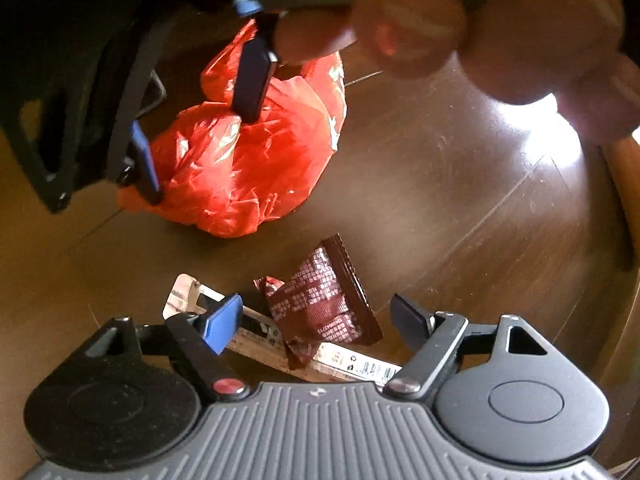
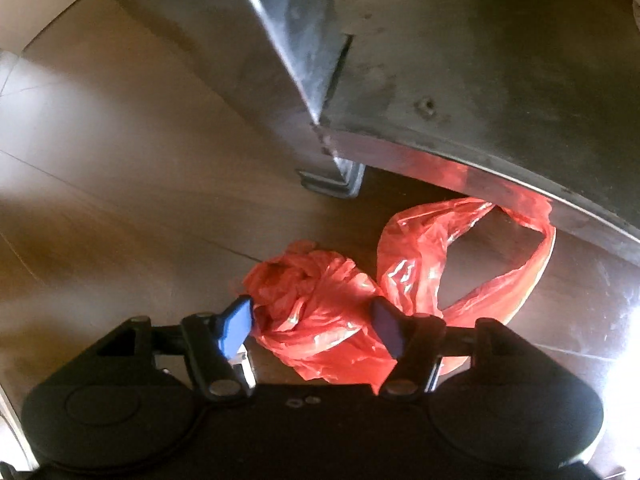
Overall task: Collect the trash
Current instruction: 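Grasp the brown snack wrapper with the left tool while the right tool grasps the red bag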
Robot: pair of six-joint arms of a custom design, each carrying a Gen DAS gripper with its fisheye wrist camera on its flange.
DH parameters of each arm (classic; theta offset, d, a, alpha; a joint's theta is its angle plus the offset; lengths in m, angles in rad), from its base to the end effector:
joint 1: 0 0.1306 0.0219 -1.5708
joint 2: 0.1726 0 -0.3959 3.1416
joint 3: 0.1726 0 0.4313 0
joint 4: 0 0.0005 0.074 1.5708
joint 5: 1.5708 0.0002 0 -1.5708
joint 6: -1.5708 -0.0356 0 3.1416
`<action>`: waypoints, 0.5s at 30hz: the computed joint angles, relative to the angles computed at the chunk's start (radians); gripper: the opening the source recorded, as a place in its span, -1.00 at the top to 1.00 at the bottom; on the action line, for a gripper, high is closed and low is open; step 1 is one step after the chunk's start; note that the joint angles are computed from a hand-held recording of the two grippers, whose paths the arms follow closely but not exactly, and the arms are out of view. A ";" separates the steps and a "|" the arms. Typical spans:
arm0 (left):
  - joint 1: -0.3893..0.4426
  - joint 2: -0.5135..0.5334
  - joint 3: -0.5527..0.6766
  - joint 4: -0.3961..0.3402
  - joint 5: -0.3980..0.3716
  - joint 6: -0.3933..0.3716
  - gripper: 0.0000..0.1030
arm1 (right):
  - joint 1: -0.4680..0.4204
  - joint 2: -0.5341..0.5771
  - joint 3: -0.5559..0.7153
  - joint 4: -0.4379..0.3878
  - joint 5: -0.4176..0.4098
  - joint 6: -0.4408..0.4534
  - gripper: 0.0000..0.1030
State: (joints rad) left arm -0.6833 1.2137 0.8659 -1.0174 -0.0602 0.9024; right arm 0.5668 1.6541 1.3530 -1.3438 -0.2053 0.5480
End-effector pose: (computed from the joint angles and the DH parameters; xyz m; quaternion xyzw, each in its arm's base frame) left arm 0.2933 -0.2367 0.2655 -0.1118 0.9880 -0.0521 0.0933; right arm 0.4399 0.2880 0.2772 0.5226 -0.8456 -0.1020 0.0378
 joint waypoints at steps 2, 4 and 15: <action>0.002 0.006 0.006 -0.006 -0.004 -0.008 -0.33 | 0.003 0.001 0.003 0.003 0.011 0.001 -0.24; 0.005 0.015 0.012 -0.015 -0.007 -0.013 -0.09 | 0.011 -0.005 -0.009 0.019 0.020 -0.001 -0.21; 0.015 -0.003 0.014 -0.033 -0.019 -0.003 0.18 | -0.007 -0.048 -0.025 0.023 0.042 0.027 0.28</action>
State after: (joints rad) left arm -0.6679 1.2112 0.8801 -1.0508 -0.0793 0.8992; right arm 0.5603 1.6060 1.3279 -1.3212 -0.1631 0.5746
